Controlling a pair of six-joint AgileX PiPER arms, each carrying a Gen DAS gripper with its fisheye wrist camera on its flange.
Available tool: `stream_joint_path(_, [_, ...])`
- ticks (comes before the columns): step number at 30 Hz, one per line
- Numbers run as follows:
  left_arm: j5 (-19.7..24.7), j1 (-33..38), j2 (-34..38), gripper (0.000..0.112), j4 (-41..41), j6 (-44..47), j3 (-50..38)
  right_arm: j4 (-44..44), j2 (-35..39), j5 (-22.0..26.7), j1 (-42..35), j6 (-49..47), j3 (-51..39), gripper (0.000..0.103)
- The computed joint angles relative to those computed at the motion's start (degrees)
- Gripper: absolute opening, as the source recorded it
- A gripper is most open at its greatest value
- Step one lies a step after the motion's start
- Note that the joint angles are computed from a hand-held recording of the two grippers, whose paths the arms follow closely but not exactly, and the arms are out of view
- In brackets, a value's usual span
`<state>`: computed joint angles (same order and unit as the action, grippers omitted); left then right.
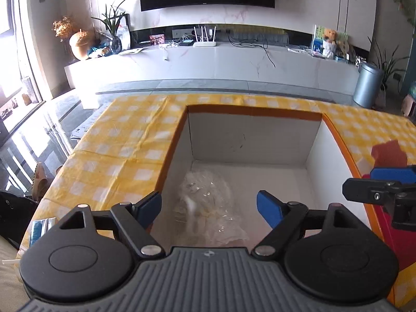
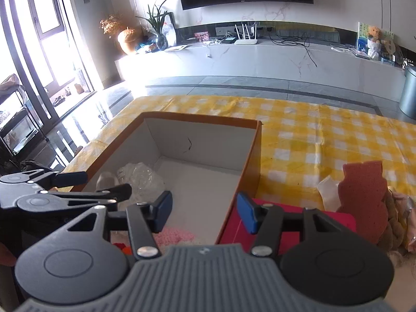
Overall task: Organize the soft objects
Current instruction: 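Withdraw both tools from the box toward the remaining items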
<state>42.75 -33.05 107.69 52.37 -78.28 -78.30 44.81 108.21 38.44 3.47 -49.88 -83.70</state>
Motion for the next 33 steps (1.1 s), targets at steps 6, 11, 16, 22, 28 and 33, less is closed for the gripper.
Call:
stream_joint_path(6, [0.4, -0.5, -2.3, 0.098, 2.5, -4.5, 1.5, 0.8, -1.0, -0.5, -0.3, -0.7, 1.4, 0.056])
stream_joint_path(11, [0.8, -2.0, -4.2, 0.098, 6.9, -7.6, 3.0, 1.2, -1.7, -0.8, -0.2, -1.1, 2.2, 0.056])
stream_joint_path(16, [6.3, -4.2, -4.4, 0.098, 8.3, -9.7, 1.0, 2.5, -2.7, -0.4, -1.0, -2.3, 2.6, 0.058])
stream_joint_path(22, [13.5, -6.2, -3.3, 0.099, 4.6, -1.8, -4.7, 2.5, -4.9, 0.7, -3.0, -2.4, 2.8, 0.061])
stream_joint_path(28, [13.9, -9.7, -5.4, 0.099, 3.8, -0.2, -6.8, 3.0, -9.9, 2.1, -8.2, -6.2, 5.3, 0.067])
stream_joint_path(33, [14.1, -13.1, -4.1, 0.099, 1.5, 3.5, -12.4, 3.0, -13.1, 4.6, -15.7, -9.4, 6.1, 0.067])
